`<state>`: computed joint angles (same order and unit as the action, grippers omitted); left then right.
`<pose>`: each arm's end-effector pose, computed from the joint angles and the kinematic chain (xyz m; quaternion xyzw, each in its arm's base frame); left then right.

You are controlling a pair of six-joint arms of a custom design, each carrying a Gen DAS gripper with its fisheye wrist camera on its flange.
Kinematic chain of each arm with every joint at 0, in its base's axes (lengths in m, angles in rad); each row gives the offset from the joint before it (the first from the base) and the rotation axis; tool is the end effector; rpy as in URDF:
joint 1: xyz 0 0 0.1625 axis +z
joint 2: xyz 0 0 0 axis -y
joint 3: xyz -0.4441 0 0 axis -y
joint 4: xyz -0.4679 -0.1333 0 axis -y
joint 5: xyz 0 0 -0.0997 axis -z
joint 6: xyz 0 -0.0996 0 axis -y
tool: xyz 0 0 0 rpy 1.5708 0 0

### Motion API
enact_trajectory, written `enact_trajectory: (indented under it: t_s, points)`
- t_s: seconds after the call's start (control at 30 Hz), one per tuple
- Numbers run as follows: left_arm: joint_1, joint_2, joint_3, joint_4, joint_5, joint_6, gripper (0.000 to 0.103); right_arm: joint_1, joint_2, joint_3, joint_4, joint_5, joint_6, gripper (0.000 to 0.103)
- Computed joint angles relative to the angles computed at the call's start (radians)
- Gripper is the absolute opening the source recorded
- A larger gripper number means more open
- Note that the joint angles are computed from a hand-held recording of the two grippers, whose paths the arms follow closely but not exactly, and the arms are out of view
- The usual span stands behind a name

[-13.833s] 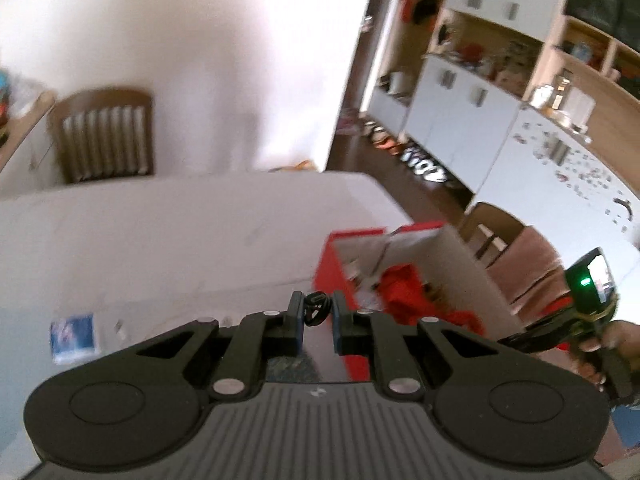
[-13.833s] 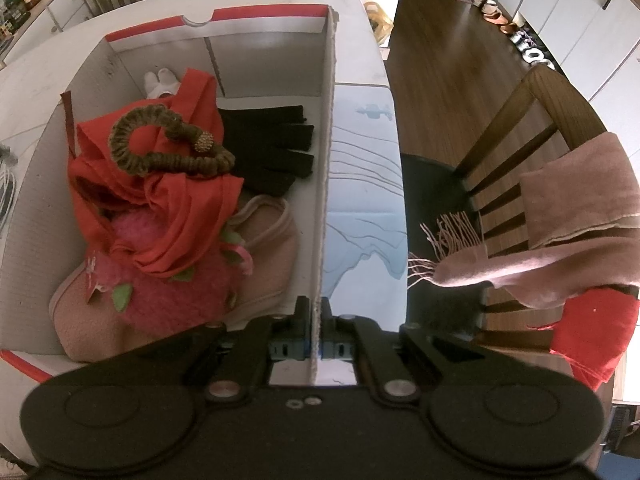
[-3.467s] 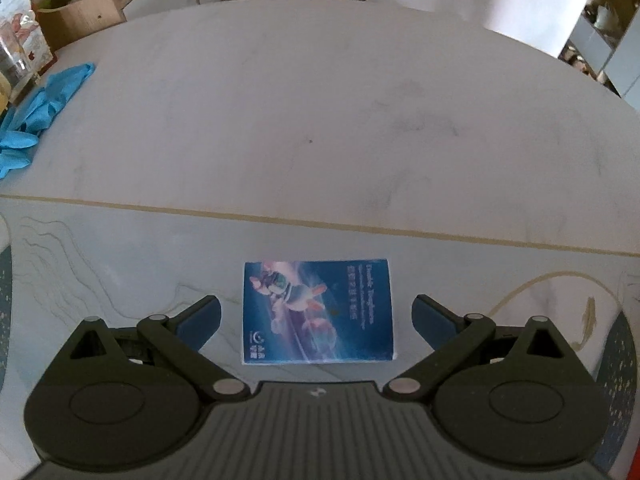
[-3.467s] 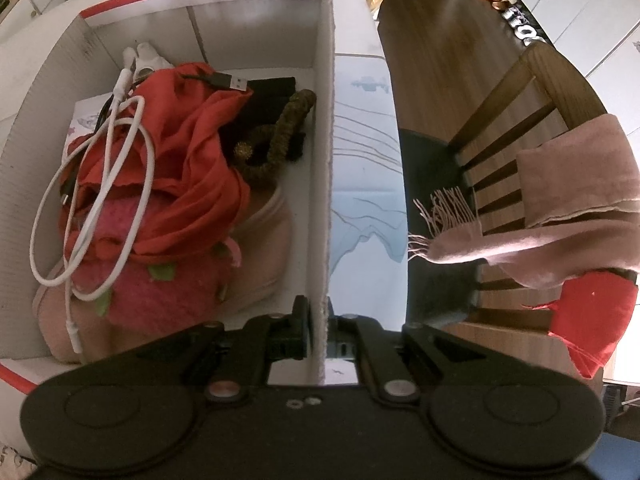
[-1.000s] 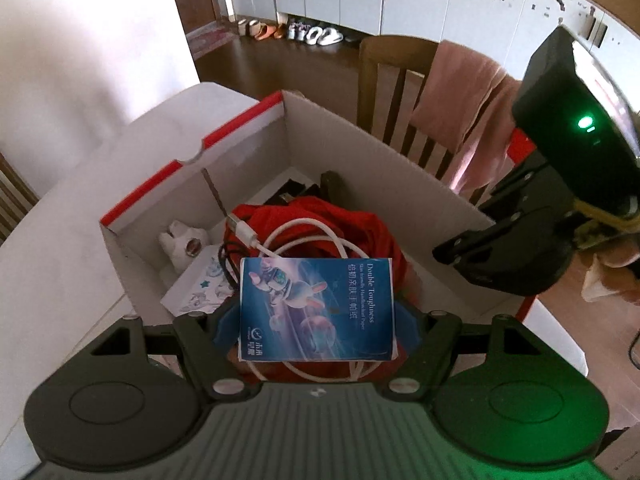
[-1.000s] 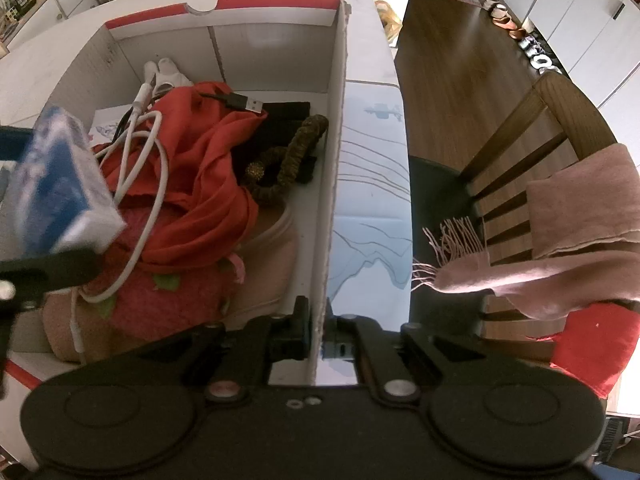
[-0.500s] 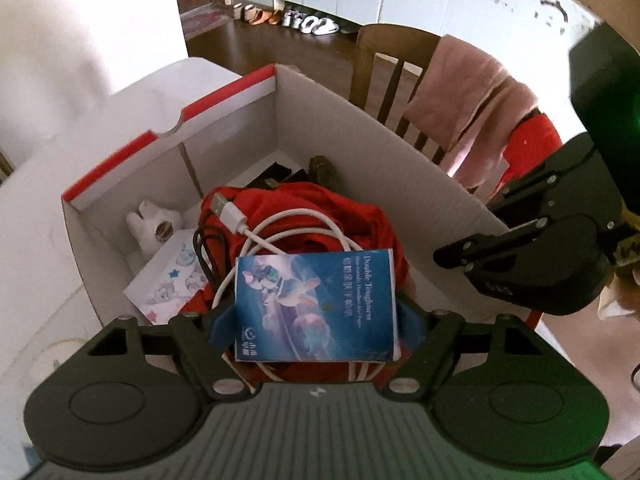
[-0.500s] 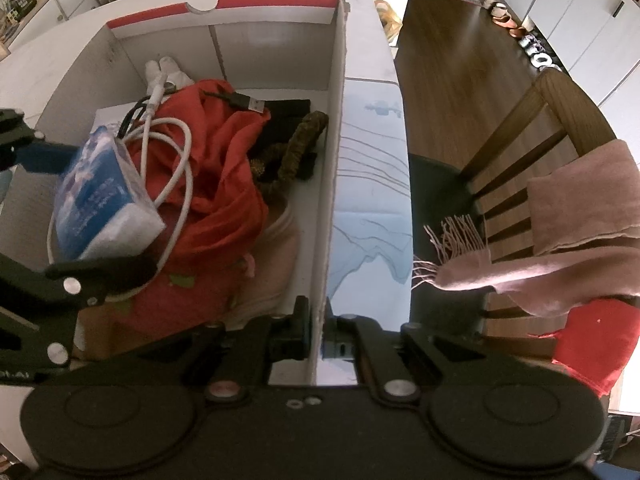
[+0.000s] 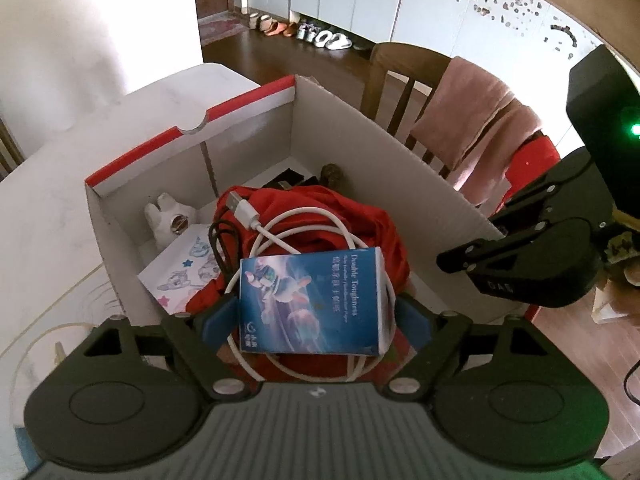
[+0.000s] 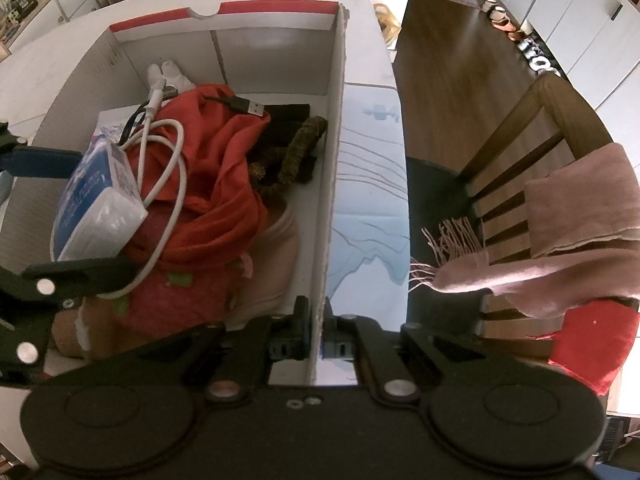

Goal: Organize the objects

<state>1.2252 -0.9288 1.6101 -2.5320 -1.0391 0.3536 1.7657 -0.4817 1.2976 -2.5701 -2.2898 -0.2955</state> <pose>-0.0808 -0.7669 0.1685 0.2928 0.9102 -0.1336 0.2607 0.2264 -0.7971 -0.0281 0.1950 -0.9121 0.0680 0.3542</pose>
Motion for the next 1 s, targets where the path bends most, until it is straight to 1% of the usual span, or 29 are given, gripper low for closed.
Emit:
enact_trajectory:
  t_s: [0.1, 0.17, 0.23, 0.37, 0.53, 0.77, 1.0]
  points:
    - [0.001, -0.019, 0.015, -0.011, -0.019, -0.007, 0.091, 0.002, -0.006, 0.006, -0.005, 0.003, -0.002, 0.003]
    - [0.003, -0.033, 0.025, -0.018, -0.035, -0.01, 0.098, 0.002, -0.011, 0.01, -0.007, 0.008, 0.0, 0.003]
    - [0.005, -0.049, 0.038, -0.031, -0.048, -0.018, 0.1, 0.004, -0.016, 0.015, -0.01, 0.011, 0.0, 0.003]
    - [0.008, -0.079, 0.06, -0.053, -0.068, -0.039, 0.102, 0.008, -0.025, 0.026, -0.02, 0.013, -0.002, 0.003]
    - [0.005, -0.114, 0.093, -0.101, -0.075, -0.049, 0.102, 0.014, -0.046, 0.048, -0.035, 0.021, -0.005, 0.003]
    - [-0.011, -0.156, 0.15, -0.192, -0.032, -0.05, 0.102, 0.025, -0.083, 0.088, -0.065, 0.035, -0.009, 0.003]
    - [-0.015, -0.203, 0.204, -0.253, -0.035, -0.048, 0.102, 0.042, -0.135, 0.155, -0.146, 0.061, -0.025, 0.003]
